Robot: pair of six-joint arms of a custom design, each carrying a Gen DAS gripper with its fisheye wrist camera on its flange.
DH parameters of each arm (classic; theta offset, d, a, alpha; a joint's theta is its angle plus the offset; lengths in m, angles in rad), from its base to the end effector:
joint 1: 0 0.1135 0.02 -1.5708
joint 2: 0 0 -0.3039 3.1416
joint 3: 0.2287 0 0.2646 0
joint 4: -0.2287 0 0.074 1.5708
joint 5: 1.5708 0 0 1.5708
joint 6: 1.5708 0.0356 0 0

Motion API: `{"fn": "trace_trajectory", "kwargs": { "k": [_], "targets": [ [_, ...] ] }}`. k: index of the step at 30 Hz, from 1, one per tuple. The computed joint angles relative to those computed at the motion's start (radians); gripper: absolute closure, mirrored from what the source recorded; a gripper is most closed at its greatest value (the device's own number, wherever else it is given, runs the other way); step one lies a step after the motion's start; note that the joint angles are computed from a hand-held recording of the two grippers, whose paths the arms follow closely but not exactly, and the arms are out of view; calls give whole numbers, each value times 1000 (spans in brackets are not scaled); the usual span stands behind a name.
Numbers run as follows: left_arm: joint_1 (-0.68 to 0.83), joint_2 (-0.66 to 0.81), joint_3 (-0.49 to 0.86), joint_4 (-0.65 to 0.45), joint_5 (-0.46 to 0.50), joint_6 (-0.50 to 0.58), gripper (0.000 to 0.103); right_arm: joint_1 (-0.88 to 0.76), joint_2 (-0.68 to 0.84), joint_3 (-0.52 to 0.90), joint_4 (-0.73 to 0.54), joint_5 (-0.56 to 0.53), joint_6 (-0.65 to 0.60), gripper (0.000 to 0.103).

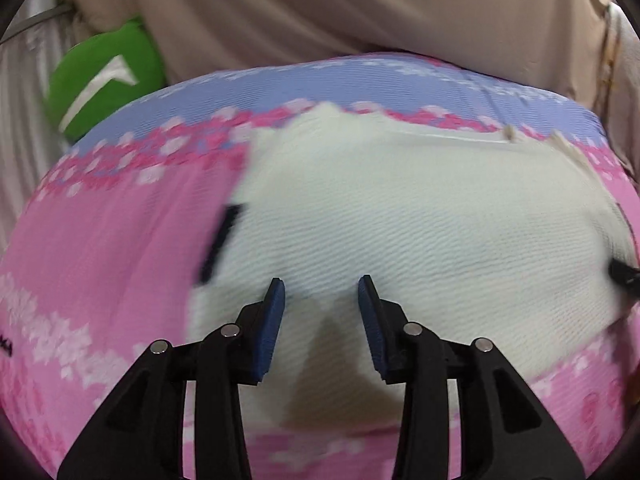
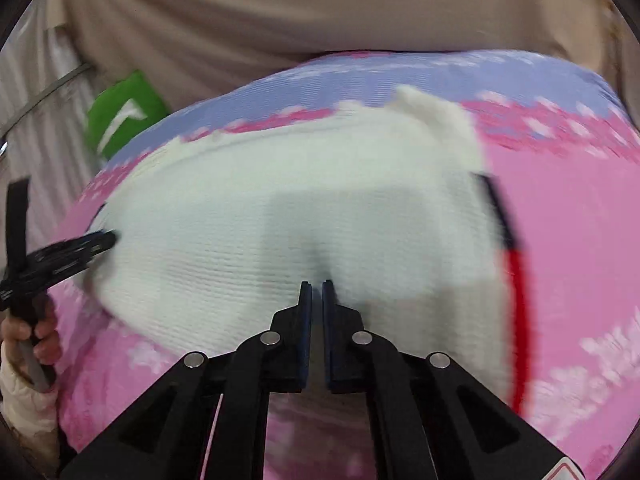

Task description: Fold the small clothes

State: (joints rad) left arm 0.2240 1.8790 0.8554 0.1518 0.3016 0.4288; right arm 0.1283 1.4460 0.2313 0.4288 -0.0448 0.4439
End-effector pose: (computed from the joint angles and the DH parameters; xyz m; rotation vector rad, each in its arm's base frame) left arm 0.3602 0.0712 0.1315 0.3756 2.3618 -0.0647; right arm 0.2038 0.0279 0.1169 0.3523 2.3541 0.3292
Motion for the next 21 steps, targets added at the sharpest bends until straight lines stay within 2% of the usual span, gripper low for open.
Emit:
{"fn": "trace_trajectory", "kwargs": {
  "k": [2, 4, 6, 8, 9, 12, 15, 16, 17, 18, 21],
  "targets": [
    [37, 3, 8, -30, 21, 13, 71, -147, -101, -90, 3, -102, 5, 103],
    [42, -21, 4, -61, 35, 3, 72, -136, -215, -96, -91, -54, 24, 103],
    [31, -49, 45, -143, 108, -16, 71, -34, -255, -50, -141, 14, 35, 89],
    [-1, -63, 88, -182, 154, -53, 70, 55, -181, 51, -127, -10, 20, 89],
    [-37, -61, 108, -170, 140, -77, 66, 95, -128, 100, -107, -23, 13, 89],
    [-149, 6, 188, -135, 19, -122, 66, 213, 118, 332, -110, -11, -44, 89],
    [-217, 143, 329, -199, -81, -128, 65, 232, 322, 530, -181, -89, -114, 90],
    [-219, 182, 363, -208, -90, -138, 64, 222, 377, 587, -220, -85, -136, 92],
    [-208, 197, 373, -192, -71, -130, 63, 210, 401, 613, -243, -55, -151, 101],
    [-194, 201, 382, -196, -58, -123, 61, 168, 410, 612, -242, -38, -173, 103],
    [-139, 201, 416, -228, -31, -113, 62, -31, 329, 490, -175, -81, -122, 103]
  ]
}}
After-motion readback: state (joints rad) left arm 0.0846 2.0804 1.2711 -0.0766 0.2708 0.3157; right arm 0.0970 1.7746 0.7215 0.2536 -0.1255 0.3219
